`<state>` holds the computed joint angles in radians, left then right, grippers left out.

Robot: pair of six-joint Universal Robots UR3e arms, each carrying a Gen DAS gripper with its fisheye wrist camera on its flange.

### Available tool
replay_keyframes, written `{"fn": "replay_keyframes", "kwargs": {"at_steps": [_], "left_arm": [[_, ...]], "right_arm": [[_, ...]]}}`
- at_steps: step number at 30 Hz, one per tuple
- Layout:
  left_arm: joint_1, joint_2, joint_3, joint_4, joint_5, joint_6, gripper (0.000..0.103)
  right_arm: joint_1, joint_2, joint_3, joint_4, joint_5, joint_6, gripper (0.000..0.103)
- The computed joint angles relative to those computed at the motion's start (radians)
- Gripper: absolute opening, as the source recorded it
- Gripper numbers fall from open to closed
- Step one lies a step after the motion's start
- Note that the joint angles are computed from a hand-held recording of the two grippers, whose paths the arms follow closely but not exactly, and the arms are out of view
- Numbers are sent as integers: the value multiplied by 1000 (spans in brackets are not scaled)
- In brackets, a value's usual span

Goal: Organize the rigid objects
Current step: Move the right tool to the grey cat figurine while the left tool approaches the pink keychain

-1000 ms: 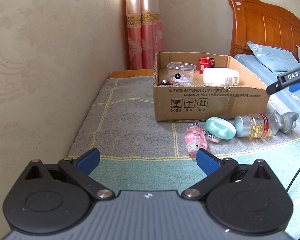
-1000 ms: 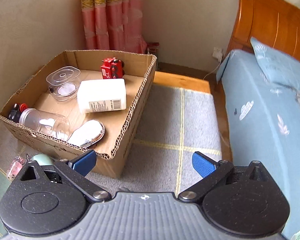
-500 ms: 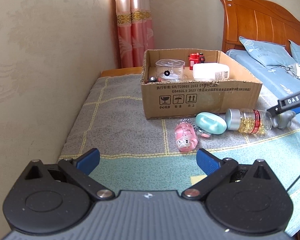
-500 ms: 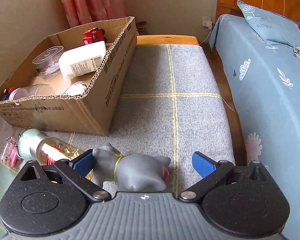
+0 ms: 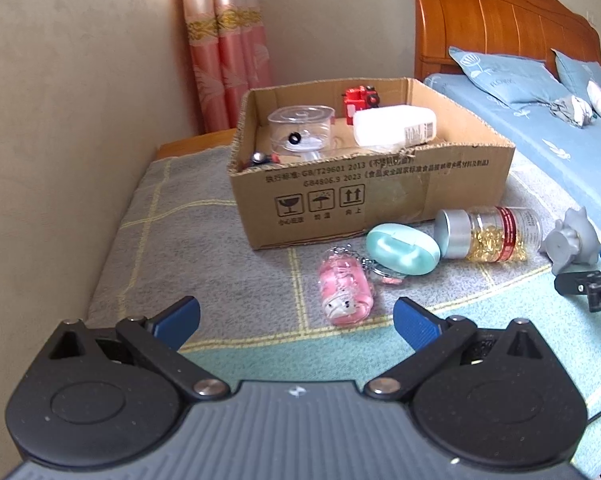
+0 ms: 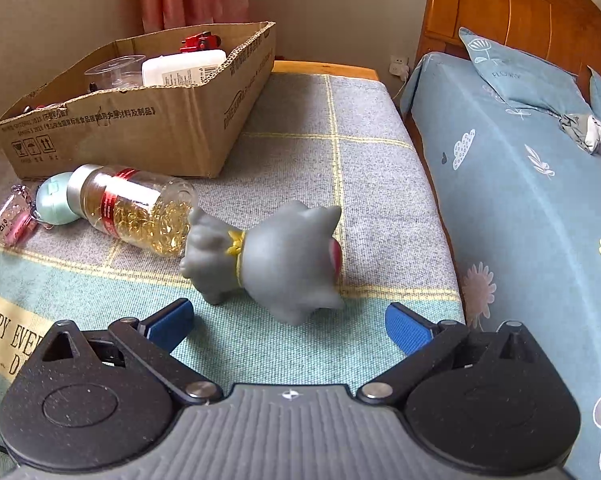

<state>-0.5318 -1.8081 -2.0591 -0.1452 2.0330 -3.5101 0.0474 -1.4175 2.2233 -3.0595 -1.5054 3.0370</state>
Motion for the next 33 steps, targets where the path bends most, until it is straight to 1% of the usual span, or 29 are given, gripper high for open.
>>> {"fn": "replay_keyframes", "kwargs": {"at_steps": [4, 8, 11, 18, 21, 26, 28, 31, 33], "left_arm": [[39, -71, 49, 0, -60, 22, 102], [59, -109, 78, -32, -41, 1, 102], [86, -86, 38, -17, -51, -4, 102], [141, -38, -32, -35, 6, -3, 102], [157, -13, -37, -70, 20, -17, 102], [131, 43, -54, -13, 16, -10, 102], [123, 31, -28, 12, 0, 9, 102], [115, -41, 59, 27, -33, 49, 102], [105, -102, 122, 20, -23, 64, 102]], "right_arm": [[1, 4, 17, -36, -4, 9, 103], [4, 4, 30, -56, -7, 18, 103], [-1, -1, 41, -65, -3, 13, 103], [0, 2, 49, -84, -3, 13, 103], [2, 4, 55, -95, -6, 16, 103], [9, 10, 57, -114, -16, 26, 103], [12, 15, 59, -124, -20, 30, 103], [11, 18, 70, -147, -20, 31, 103], [8, 19, 78, -160, -17, 29, 103]]}}
